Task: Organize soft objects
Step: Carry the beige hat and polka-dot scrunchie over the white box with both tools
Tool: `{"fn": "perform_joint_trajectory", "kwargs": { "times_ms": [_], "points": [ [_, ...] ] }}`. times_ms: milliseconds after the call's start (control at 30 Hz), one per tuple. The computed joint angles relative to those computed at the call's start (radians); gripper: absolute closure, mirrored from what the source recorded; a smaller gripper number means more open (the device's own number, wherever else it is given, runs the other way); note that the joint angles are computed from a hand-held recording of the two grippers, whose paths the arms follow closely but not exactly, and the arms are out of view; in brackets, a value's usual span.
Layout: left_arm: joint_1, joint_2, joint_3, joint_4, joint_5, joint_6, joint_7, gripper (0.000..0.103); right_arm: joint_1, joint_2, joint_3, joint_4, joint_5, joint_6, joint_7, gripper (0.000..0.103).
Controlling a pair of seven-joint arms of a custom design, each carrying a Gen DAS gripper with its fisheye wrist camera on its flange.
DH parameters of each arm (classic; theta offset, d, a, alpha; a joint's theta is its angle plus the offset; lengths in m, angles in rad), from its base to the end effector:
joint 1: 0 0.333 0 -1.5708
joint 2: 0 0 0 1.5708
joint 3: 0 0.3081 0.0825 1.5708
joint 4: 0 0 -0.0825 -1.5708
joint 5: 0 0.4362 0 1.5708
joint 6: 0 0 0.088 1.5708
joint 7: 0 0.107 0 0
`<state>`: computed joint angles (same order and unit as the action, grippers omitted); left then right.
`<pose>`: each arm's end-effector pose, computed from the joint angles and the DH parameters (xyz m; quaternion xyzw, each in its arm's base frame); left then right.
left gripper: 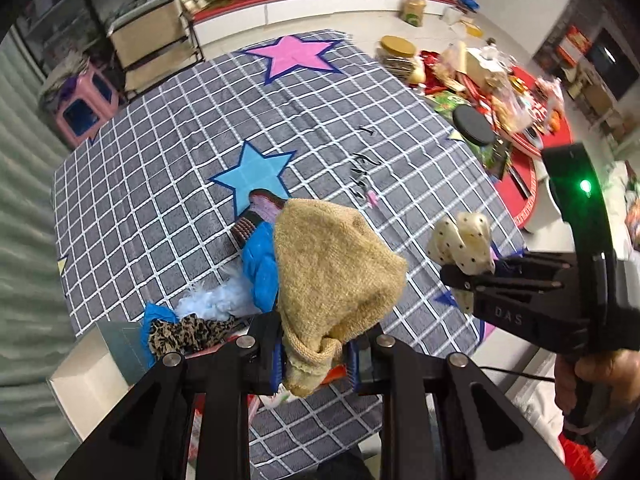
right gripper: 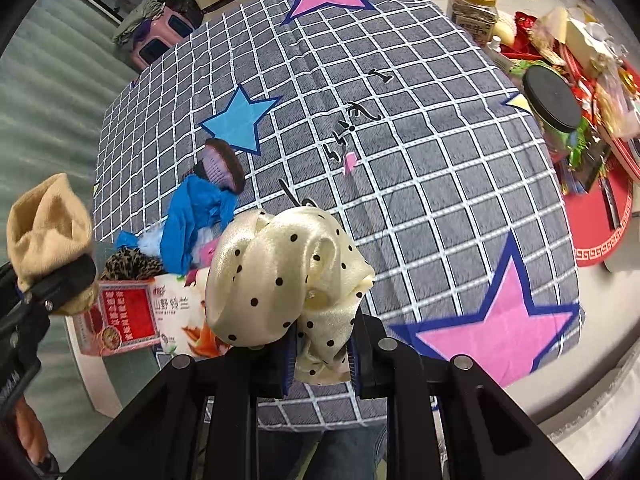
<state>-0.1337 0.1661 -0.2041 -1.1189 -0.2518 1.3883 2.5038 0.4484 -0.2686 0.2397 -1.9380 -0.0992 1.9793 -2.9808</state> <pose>0.5835 -0.2209 0.7346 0.1209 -0.9815 0.1475 0.0176 0.4272 0.3599 0.6121 -0.2696 0.9479 -0.0109 0.1692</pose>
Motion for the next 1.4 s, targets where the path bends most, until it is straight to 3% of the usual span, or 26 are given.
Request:
{"fn": "perform_joint_trajectory", "kwargs": {
  "times_ms": [233,400,767,1033,1400],
  "points": [
    [0.037,-0.029,0.019,-0.004,-0.043,-0.048,0.033,0.077,0.016,0.038,0.026,0.08,-0.041,-0.055,0.067,0.081],
    [0.061,0.031,0.027,0.104,-0.068,-0.06,-0.01,0.077,0.031,0.094,0.026,0.177,-0.088,-0.107,0.072,0.081],
    [0.125,0.208,0.015,0.386,-0.058,-0.065,-0.126,0.077,0.119,0.392,-0.021,0.619,-0.244,-0.228,-0.087,0.081],
    [0.171,0.205,0.012,0.382,-0.065,-0.071,-0.12,0.077,0.215,0.552,-0.092,0.862,-0.257,-0.306,-0.167,0.081],
    [0.203,0.212,0.004,0.4,-0.099,-0.092,-0.118,0.077,0.286,0.626,-0.141,1.0,-0.269,-0.399,-0.168,0.081]
  ]
}}
